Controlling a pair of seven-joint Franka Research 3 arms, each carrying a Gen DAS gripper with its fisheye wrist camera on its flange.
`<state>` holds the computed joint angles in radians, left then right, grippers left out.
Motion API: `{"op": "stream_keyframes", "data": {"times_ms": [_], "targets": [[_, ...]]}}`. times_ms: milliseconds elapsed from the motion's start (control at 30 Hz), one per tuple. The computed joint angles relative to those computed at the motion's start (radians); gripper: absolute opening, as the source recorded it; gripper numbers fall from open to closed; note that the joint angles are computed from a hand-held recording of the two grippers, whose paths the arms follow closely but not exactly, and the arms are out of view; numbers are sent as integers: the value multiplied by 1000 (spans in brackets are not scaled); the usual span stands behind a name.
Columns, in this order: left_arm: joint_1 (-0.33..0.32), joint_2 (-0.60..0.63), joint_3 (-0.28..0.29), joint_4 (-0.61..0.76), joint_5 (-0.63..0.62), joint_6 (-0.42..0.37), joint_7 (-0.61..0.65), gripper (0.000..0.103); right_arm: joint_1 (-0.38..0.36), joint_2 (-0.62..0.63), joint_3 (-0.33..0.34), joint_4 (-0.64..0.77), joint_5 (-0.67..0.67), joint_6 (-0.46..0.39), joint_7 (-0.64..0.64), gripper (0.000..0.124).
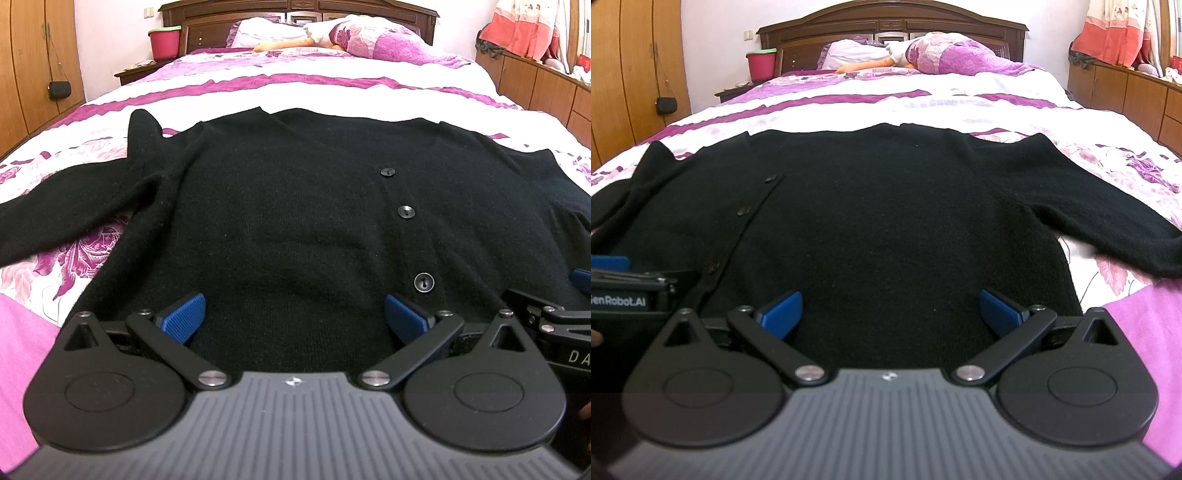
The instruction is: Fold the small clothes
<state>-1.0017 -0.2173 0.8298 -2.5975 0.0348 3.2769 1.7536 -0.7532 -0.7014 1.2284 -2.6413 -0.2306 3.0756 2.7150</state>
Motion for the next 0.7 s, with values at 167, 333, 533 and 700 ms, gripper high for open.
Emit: {"op": "stream_keyframes", "data": {"times_ms": [167, 333, 533, 700], "targets": [[-2, 1, 3, 1, 2, 1, 0, 103, -2, 1, 2, 2, -2, -2, 1, 103], [5, 1, -4, -1, 6, 2, -5, 103, 0, 1, 0, 1, -3, -1, 2, 103], [4, 2, -2, 0, 11, 1, -10, 103, -3, 1, 2, 4, -4, -3, 2, 103], [8, 4, -7, 0, 11, 3, -11, 103, -2, 1, 2, 4, -5, -5, 2, 103]]}}
